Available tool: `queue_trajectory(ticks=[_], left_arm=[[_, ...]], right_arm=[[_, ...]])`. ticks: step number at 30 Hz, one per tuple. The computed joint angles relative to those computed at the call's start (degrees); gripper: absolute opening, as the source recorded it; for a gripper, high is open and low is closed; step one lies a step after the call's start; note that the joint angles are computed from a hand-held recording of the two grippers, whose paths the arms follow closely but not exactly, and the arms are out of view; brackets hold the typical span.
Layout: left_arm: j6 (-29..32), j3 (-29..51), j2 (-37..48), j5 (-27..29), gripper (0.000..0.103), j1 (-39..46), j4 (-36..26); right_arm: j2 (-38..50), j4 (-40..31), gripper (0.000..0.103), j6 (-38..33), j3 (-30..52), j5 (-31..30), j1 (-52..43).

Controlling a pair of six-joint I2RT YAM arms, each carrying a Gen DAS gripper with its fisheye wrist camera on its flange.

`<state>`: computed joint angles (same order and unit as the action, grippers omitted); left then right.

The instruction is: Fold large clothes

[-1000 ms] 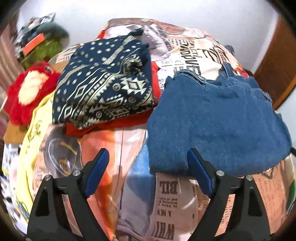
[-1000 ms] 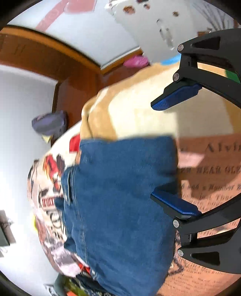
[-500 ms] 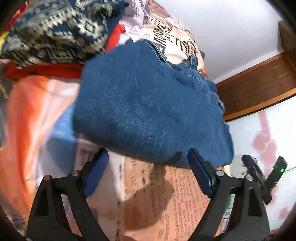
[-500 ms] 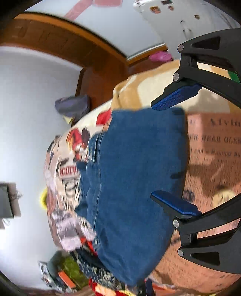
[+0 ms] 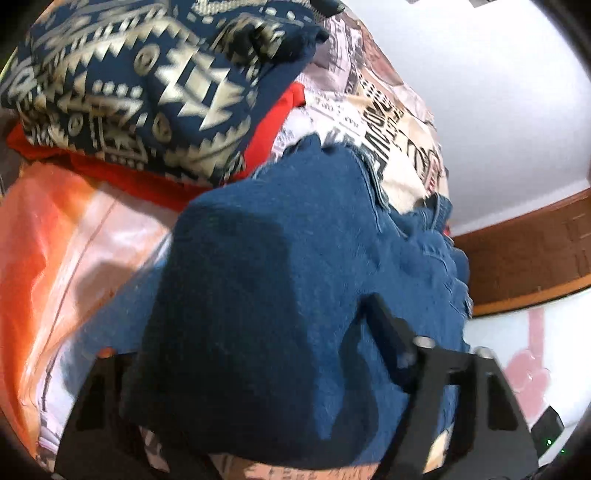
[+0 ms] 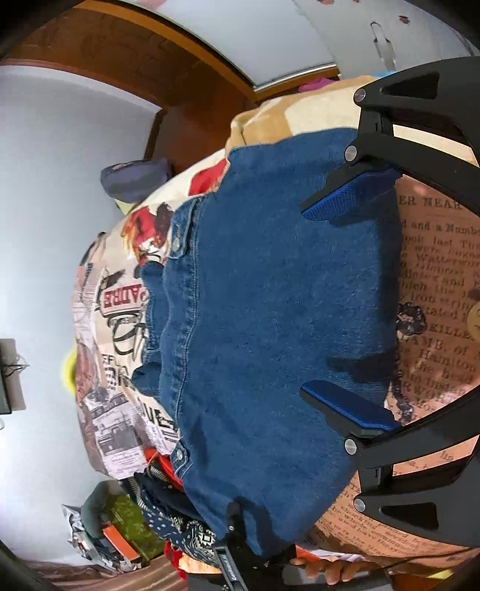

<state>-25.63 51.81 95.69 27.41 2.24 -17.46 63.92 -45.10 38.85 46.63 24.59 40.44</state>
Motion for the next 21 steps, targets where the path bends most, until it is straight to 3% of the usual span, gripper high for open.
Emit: queue_trajectory(ticks=[3, 5, 9, 12, 15, 21], left_arm=[[0.7, 1.7, -2.1, -4.7, 0.047, -2.0, -0.4], [4.3, 4.3, -3.9, -7.1, 0.041, -3.9, -2.1], [9.9, 10.7, -7.4, -8.0, 0.029, -6.1, -6.0], [10.6, 14.4, -11.3, -7.2, 0.012, -5.1, -6.6], [9.8, 19.0, -12.3, -1.8, 0.012, -1.9, -8.4], [12.8, 21.9, -12.2, -4.5, 0.007, -0.4, -9.6]], right_arm=[[1.4, 0.5, 0.086, -0.5, 1.0, -2.4, -1.8], [2.9, -0.2, 0.086, -1.1, 2.3, -4.3, -2.9], [6.3, -1.4, 0.086, -2.8, 6.3, -5.7, -3.3], [9.2, -1.3, 0.086, -3.4, 10.1, -7.3, -2.9], [12.7, 0.5, 0.086, -3.4, 13.3, -11.1, -2.6], [26.4, 6.1, 0.086, 0.7, 20.1, -19.5, 1.3]])
